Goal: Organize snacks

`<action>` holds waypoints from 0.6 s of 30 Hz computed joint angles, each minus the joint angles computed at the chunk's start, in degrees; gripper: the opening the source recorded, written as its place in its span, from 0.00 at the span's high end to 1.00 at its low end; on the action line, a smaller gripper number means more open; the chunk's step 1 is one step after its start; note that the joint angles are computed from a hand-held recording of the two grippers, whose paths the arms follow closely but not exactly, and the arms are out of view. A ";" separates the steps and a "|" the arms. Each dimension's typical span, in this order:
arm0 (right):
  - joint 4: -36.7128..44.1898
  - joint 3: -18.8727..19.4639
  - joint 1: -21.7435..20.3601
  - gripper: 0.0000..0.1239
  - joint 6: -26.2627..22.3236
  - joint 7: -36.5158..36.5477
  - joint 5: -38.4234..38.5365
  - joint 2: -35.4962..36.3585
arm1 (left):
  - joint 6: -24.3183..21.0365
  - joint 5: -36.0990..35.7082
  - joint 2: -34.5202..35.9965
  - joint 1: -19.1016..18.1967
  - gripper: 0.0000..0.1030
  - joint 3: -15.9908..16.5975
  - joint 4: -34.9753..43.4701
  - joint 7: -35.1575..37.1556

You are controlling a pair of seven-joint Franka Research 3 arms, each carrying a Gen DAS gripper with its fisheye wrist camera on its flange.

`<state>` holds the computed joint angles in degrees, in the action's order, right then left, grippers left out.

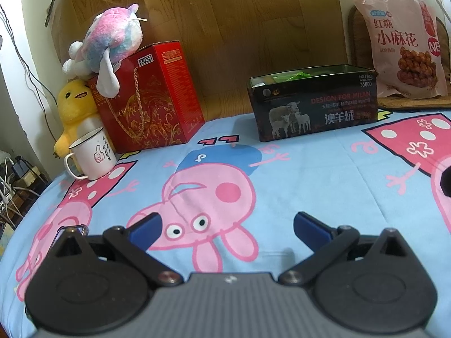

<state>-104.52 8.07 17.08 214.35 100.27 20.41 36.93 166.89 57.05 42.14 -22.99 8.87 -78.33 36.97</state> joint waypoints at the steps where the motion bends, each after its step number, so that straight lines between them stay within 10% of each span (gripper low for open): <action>1: 0.00 -0.01 0.00 0.37 0.00 0.01 0.00 0.00 | 0.01 -0.02 0.00 -0.01 0.00 0.01 0.00 0.01; 18: 0.02 -0.06 0.04 0.37 -0.04 -0.01 0.03 0.01 | 1.38 -0.76 0.42 -0.23 0.00 0.53 0.13 0.36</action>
